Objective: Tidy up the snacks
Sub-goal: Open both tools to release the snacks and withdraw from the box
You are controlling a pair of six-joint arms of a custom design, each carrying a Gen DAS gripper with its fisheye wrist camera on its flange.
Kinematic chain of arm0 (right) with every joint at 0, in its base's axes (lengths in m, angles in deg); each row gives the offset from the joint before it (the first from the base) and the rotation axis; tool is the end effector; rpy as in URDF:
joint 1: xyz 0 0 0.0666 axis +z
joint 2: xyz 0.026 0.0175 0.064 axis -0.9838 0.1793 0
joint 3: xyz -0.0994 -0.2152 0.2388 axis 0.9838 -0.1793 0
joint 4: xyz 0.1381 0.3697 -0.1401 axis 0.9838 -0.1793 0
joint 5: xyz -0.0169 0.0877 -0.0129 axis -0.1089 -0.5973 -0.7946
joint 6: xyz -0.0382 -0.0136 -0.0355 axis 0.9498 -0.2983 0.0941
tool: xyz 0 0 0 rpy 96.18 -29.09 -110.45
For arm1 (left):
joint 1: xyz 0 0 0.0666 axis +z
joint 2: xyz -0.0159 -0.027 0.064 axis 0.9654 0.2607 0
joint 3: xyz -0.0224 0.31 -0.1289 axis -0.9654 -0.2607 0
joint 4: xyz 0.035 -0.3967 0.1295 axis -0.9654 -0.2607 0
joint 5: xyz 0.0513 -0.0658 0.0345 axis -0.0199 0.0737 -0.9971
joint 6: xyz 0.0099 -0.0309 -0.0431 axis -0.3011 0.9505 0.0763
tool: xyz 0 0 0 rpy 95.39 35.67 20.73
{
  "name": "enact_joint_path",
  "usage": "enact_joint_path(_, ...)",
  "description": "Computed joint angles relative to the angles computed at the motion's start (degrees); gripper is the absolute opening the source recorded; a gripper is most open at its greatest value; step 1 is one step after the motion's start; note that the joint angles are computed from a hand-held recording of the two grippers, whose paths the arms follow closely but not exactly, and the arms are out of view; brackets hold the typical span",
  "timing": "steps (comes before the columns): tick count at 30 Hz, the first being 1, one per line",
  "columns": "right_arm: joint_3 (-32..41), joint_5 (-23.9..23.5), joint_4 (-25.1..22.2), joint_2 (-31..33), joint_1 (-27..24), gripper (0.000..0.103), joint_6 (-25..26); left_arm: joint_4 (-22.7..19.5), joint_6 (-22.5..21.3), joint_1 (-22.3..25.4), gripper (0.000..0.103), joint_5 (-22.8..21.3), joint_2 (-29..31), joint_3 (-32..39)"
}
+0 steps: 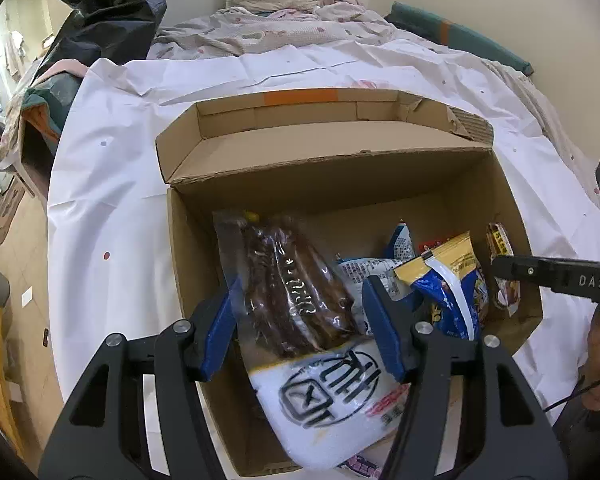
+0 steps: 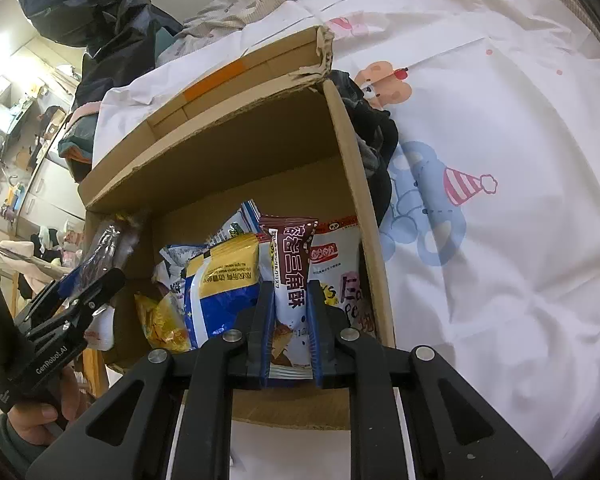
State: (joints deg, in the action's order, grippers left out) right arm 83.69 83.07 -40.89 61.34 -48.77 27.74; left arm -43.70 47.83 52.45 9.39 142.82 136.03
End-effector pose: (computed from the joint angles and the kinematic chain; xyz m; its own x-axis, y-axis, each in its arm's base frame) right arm 0.5115 0.3042 0.3739 -0.8173 0.4584 -0.3491 0.2895 0.8505 0.4392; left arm 0.6032 -0.2543 0.4103 -0.7038 0.4065 -0.5827 0.5220 0.8522 -0.0360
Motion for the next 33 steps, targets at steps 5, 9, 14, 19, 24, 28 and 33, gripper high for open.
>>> enact_joint_path(5, -0.28, -0.36, 0.03, -0.22, -0.01, 0.019, -0.22, 0.33, -0.28, -0.19, 0.062, -0.60, -0.64, -0.74)
enact_joint_path(9, -0.62, -0.85, 0.74, -0.50, -0.13, 0.019, -0.40, 0.49, 0.76, -0.21, 0.076, -0.98, -1.18, -1.22)
enact_joint_path(14, -0.67, -1.03, 1.35, -0.66, -0.18, 0.025, -0.30, 0.88, 2.80, 0.15, 0.088, -0.82, -1.43, -1.15)
enact_joint_path(19, -2.54, -0.88, 4.48, -2.17, -0.22, 0.059, -1.07, 0.47, 4.10, 0.62, 0.089, -0.45, -1.39, -0.94)
enact_joint_path(24, -2.19, 0.09, 4.89, -2.54, -0.08, 0.060, -0.89, 2.29, 4.33, 0.63, 0.089, -1.21, -3.40, -3.24)
enact_joint_path(28, -1.92, 0.87, 5.23, -2.91, 0.30, 0.060, -0.46, 4.08, 4.76, 0.69, 0.089, -2.02, -5.79, -6.14)
enact_joint_path(33, -2.77, 2.01, 5.34, -4.30, 1.21, 0.060, -0.18, 7.10, 3.40, 0.32, 0.089, -5.66, -9.91, -11.09)
